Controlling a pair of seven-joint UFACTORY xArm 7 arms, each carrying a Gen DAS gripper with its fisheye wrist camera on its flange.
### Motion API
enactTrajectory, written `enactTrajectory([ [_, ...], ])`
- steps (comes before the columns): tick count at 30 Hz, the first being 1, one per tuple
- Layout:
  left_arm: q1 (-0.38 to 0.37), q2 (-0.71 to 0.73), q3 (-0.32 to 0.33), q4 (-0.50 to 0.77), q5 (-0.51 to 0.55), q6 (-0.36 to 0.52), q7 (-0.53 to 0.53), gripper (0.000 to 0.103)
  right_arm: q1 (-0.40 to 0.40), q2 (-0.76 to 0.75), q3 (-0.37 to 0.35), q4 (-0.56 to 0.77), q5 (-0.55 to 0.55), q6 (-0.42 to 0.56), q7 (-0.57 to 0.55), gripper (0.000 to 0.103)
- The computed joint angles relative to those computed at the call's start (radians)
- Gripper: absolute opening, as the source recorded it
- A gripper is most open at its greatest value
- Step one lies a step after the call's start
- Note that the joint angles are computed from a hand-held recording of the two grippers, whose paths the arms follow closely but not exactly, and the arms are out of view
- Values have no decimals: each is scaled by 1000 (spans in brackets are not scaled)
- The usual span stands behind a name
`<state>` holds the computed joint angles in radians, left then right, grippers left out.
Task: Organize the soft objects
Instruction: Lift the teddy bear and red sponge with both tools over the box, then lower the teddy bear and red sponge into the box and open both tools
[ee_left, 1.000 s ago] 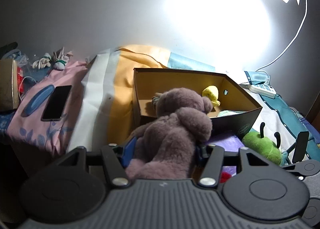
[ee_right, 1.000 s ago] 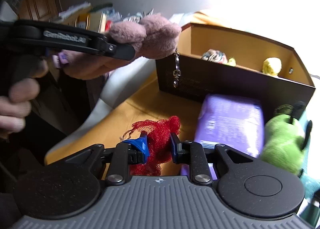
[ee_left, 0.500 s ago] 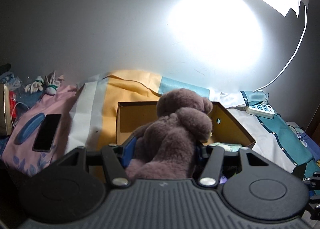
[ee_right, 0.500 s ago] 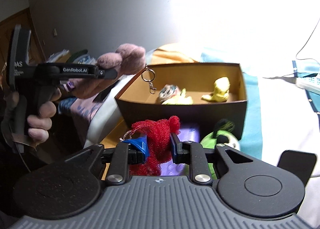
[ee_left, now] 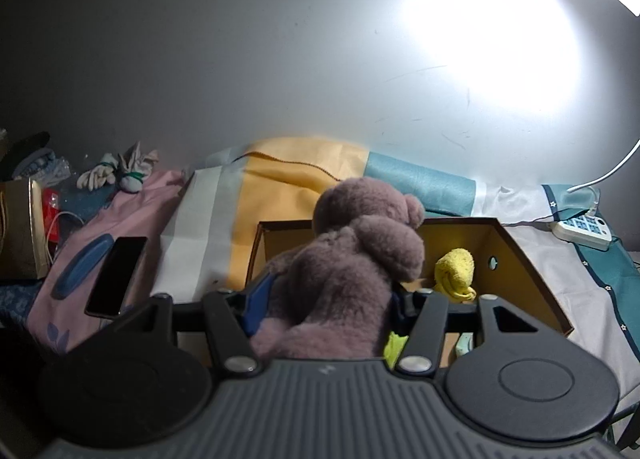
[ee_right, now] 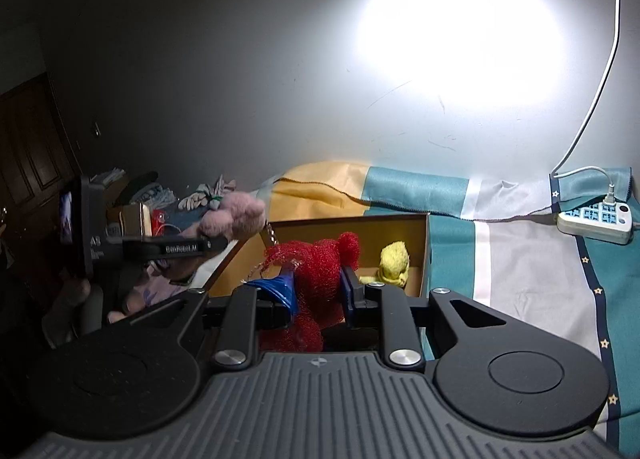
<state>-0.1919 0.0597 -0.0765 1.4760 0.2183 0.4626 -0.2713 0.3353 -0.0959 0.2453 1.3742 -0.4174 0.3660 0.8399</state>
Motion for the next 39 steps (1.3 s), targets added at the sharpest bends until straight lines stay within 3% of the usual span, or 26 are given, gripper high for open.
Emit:
enactTrajectory([
  [5, -26, 66, 16, 75, 114, 84, -104, 58, -1, 85, -36, 115, 65, 1, -44, 4],
  [10, -44, 111, 30, 116, 157, 133, -153, 58, 30, 175, -68, 207, 86, 7, -41, 4],
  [18, -66, 184, 52, 180, 188, 165, -176, 58, 66, 291, -100, 311, 179, -4, -134, 4],
  [28, -83, 271, 73, 250, 178, 227, -179, 59, 85, 447, -121, 458, 305, 66, -232, 4],
  [39, -107, 328, 94, 302, 193, 260, -176, 65, 118, 607, -174, 635, 314, 195, -196, 5],
])
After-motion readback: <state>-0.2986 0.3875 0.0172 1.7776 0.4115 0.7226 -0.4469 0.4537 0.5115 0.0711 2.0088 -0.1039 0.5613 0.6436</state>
